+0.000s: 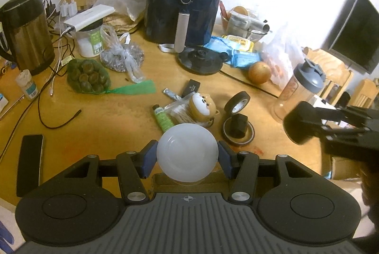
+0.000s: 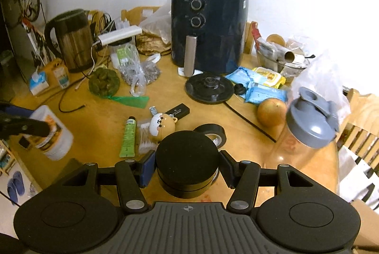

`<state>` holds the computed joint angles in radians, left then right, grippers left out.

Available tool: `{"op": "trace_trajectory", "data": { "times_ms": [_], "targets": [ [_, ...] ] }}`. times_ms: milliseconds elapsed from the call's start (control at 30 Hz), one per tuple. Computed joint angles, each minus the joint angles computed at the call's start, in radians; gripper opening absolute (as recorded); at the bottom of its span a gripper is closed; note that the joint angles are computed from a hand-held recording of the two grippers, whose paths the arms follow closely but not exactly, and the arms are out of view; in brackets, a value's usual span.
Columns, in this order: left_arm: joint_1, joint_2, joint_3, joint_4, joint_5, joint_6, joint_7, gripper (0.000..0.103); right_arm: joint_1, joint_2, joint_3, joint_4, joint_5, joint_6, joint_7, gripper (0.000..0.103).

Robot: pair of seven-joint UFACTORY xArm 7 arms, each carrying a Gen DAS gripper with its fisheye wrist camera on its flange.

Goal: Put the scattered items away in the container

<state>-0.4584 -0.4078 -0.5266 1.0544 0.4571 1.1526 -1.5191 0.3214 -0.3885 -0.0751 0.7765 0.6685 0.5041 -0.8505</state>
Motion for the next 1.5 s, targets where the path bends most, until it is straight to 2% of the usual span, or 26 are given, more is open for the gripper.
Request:
{"op": "trace_trajectory", "data": {
  "times_ms": [200, 333, 500, 600, 833, 933, 1000, 1233, 1500],
  "targets": [
    [-0.014, 0.077, -0.033, 0.081, 0.026, 0.084, -0.056, 0.053, 0.002, -0.063, -0.062, -0.027, 0.047, 0.099, -0.088, 0.060],
    [-0.051, 0.107, -0.027, 0.104, 0.029, 0.130, -0.101, 0.053, -0.004, -0.074, -0.080, -0.030, 0.084, 0.165, -0.136, 0.060],
    [-0.093, 0.112, 0.003, 0.075, 0.003, 0.126, -0.120, 0.053, -0.022, -0.067, -0.076, -0.037, 0.123, 0.228, -0.181, 0.060],
    [-0.108, 0.098, 0.032, 0.033, -0.025, 0.084, -0.098, 0.053, -0.037, -0.061, -0.058, -0.038, 0.126, 0.248, -0.195, 0.060],
    [-0.110, 0.086, 0.082, -0.062, -0.089, -0.031, 0.066, 0.053, -0.062, -0.016, -0.001, -0.040, 0.112, 0.261, -0.143, 0.060],
    [-0.146, 0.040, 0.151, -0.154, -0.141, -0.154, 0.296, 0.053, -0.059, -0.003, 0.026, -0.049, 0.093, 0.247, -0.104, 0.060],
    [-0.121, 0.032, 0.145, -0.178, -0.169, -0.187, 0.354, 0.053, -0.052, 0.004, 0.038, -0.055, 0.087, 0.241, -0.083, 0.060],
    [-0.087, 0.021, 0.150, -0.241, -0.216, -0.281, 0.518, 0.053, -0.035, 0.050, 0.098, -0.067, -0.018, 0.188, 0.013, 0.060],
    [-0.074, 0.038, 0.144, -0.273, -0.245, -0.331, 0.619, 0.053, 0.003, 0.078, 0.124, -0.113, -0.105, 0.080, 0.016, 0.060]
  ]
}}
